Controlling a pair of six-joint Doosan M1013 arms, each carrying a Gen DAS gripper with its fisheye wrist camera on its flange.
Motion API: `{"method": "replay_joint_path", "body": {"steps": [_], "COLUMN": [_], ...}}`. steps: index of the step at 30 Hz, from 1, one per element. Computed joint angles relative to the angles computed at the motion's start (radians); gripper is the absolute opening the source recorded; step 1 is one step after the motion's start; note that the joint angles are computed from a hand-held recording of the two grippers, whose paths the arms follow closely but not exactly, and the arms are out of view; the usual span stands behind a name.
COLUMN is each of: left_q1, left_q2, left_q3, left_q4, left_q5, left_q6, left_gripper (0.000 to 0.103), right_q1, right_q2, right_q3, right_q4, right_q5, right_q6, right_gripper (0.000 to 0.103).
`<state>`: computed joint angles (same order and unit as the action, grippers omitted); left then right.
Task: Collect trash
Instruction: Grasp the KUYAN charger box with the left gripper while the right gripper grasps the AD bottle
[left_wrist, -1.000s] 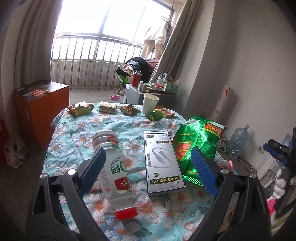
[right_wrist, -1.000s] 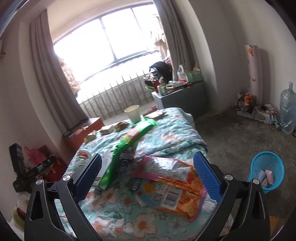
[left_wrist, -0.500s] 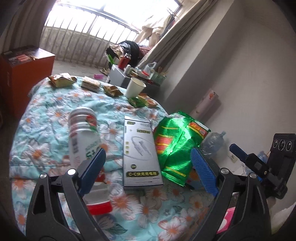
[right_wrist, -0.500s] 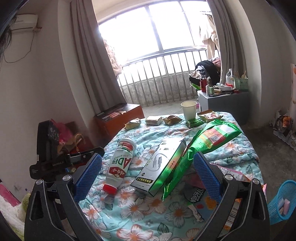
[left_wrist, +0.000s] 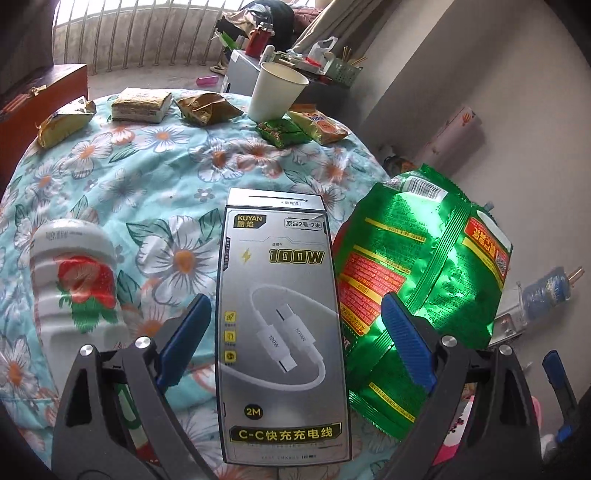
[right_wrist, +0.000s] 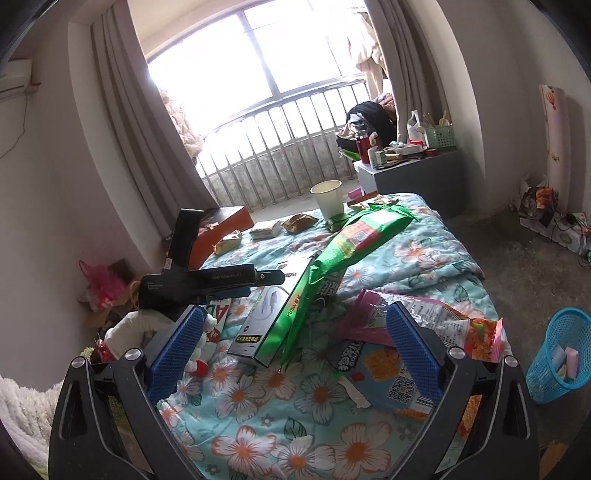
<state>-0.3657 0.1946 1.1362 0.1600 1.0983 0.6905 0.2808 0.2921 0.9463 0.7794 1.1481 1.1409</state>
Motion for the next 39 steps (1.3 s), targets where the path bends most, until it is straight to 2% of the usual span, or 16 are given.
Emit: {"method": "replay_joint_path", "body": {"steps": [3, 10, 15, 18, 19, 23, 26, 29, 32, 36, 39], "left_q1": [-0.001, 0.024, 0.030, 0.028, 0.026, 0.002, -0.022, -0.061, -0.108, -0.165, -0.208], "left_q2": [0.038, 0.089, 0.099, 0.087, 0.081, 0.039, -0.018, -0.090, -0.164, -0.256, -0.307], "left_q3": [-0.051, -0.102, -0.108, -0.095, -0.090, -0.052, 0.000, 0.054, 0.105, 0.160, 0.184], "left_q4": [0.016, -0.024, -0.040, -0.044, -0.042, 0.002, 0.049, 0.137, 0.262, 0.423, 0.528], "left_q5": [0.087, 0.181, 0.187, 0.158, 0.152, 0.087, -0.003, -0.070, -0.103, -0.081, -0.001], "left_q6": [0.002, 0.019, 0.019, 0.008, 0.001, -0.022, -0.061, -0.120, -0.204, -0.335, -0.412], "left_gripper": [0.089, 0.089, 0.089, 0.079, 0.079, 0.078, 0.078, 0.078, 0.078, 0.078, 0.078], "right_q1": [-0.009, -0.023, -0.035, -0.040, -0.042, -0.044, -0.044, -0.042, -0.035, -0.011, 0.021], "right_q2": [0.009, 0.011, 0.013, 0.012, 0.010, 0.005, 0.000, -0.004, 0.002, 0.025, 0.055], "right_q3": [-0.003, 0.015, 0.019, 0.023, 0.025, 0.033, 0.036, 0.037, 0.024, -0.016, -0.065], "right_q4": [0.018, 0.043, 0.050, 0.056, 0.058, 0.065, 0.069, 0.075, 0.093, 0.136, 0.170], "right_q5": [0.011, 0.012, 0.011, 0.002, 0.000, -0.005, -0.010, -0.015, -0.004, 0.045, 0.099], "right_q6": [0.017, 0.023, 0.045, 0.051, 0.051, 0.048, 0.039, 0.026, 0.017, 0.003, 0.001], "right_gripper": [0.096, 0.096, 0.096, 0.096, 0.096, 0.096, 0.096, 0.096, 0.096, 0.096, 0.096]}}
